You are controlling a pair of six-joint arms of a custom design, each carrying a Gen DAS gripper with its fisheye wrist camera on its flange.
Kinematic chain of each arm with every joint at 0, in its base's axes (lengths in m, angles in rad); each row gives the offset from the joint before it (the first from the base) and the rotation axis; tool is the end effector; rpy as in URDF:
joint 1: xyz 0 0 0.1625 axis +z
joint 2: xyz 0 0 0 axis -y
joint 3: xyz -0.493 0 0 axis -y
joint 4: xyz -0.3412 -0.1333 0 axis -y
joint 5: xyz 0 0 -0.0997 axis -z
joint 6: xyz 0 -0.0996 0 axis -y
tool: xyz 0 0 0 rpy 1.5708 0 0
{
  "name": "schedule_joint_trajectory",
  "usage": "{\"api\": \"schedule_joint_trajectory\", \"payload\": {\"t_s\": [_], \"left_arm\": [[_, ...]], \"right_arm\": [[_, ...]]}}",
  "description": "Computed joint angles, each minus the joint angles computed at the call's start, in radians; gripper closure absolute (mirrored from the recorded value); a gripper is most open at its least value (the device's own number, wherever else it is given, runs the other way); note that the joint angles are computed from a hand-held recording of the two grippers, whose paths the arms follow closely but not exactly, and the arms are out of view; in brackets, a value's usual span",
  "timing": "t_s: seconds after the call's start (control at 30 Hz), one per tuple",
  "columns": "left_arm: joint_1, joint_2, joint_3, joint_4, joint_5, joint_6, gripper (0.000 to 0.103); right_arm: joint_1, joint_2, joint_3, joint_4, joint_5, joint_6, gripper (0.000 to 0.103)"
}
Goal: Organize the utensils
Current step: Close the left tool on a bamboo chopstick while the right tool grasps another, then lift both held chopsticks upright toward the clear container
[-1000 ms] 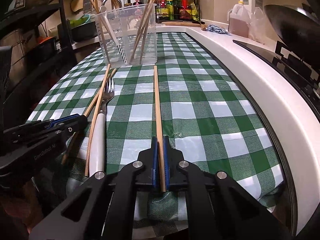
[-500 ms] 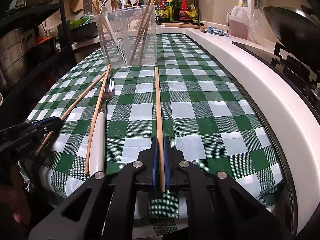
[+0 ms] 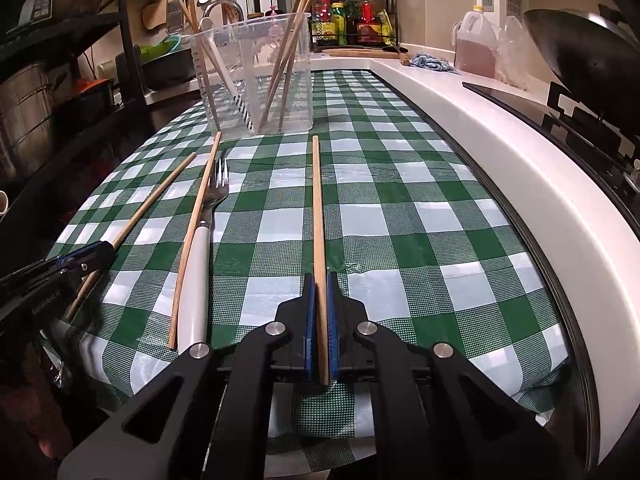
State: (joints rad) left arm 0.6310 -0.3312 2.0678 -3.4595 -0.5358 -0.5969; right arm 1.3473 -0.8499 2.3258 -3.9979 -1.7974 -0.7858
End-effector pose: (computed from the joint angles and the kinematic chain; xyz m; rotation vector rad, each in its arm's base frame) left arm -0.2876 -0.4813 -0.0489 0.2928 2.2736 -1.0315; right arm -0.0015 -0.5069 0.2180 0.5165 -2.2818 0.9244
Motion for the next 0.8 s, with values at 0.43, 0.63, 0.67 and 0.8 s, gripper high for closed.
{"api": "schedule_joint_trajectory", "payload": {"t_s": [0.43, 0.63, 0.67, 0.8], "left_arm": [[-0.012, 0.022, -0.007, 0.002, 0.035, 0.012, 0.096], [-0.012, 0.031, -0.011, -0.02, 0.045, 0.031, 0.096], [-0.012, 0.031, -0.011, -0.021, 0.044, 0.03, 0.096], [-0.012, 0.031, -0.011, -0.019, 0.046, 0.03, 0.096]], "right_arm": [[-0.001, 0.006, 0.0, -0.014, 0.002, -0.008, 0.097], [0.001, 0.009, -0.001, -0.019, -0.002, -0.011, 0.097], [0.001, 0.007, -0.002, -0.015, -0.002, -0.01, 0.097], [0.001, 0.007, -0.002, -0.016, -0.002, -0.014, 0.097]]}}
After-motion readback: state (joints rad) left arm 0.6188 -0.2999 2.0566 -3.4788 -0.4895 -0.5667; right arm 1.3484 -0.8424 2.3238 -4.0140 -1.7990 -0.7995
